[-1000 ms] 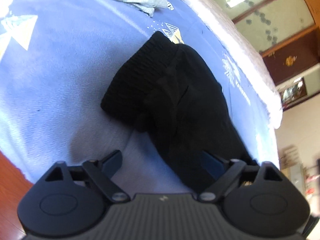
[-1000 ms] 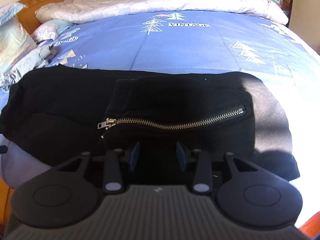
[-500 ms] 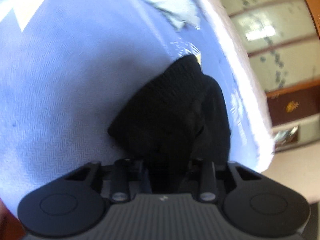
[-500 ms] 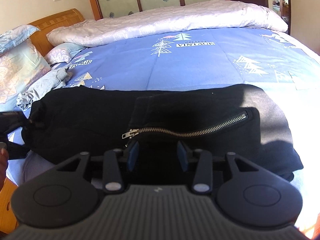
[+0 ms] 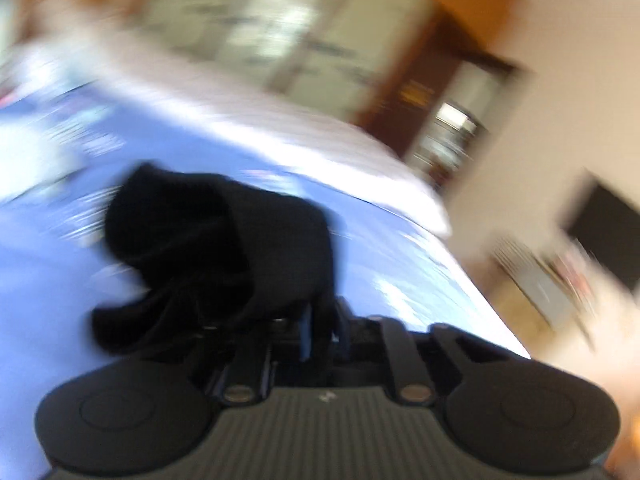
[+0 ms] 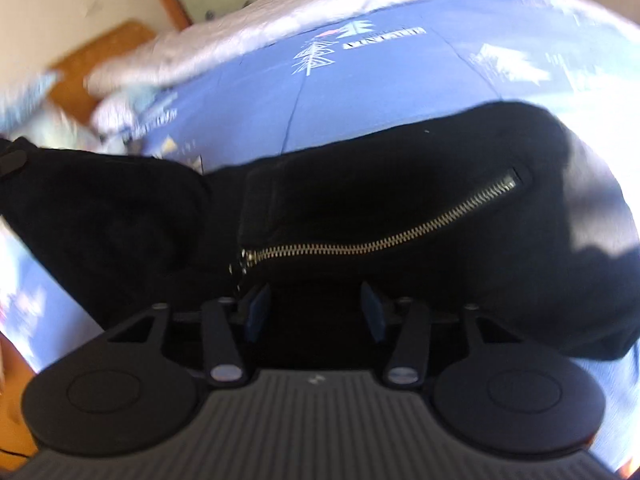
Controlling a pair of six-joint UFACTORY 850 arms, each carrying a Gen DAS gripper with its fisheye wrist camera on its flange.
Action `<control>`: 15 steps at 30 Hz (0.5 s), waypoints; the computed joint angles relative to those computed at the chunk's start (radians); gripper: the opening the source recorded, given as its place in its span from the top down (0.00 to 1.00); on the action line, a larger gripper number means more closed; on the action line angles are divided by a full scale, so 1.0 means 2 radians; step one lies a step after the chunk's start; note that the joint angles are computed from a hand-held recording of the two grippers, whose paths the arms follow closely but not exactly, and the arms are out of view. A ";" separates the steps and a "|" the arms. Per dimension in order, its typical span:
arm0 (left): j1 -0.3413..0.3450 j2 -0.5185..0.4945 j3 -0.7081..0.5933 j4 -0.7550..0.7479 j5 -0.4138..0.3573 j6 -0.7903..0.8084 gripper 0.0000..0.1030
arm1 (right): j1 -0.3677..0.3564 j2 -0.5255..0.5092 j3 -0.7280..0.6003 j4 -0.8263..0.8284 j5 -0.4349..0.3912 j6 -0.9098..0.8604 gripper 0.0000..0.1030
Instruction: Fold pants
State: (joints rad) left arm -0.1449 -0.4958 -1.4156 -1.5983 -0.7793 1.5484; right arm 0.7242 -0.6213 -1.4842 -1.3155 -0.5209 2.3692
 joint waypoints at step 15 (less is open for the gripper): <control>-0.056 0.018 0.053 0.145 -0.052 0.030 0.67 | 0.035 0.138 0.195 -0.184 -0.133 0.311 0.45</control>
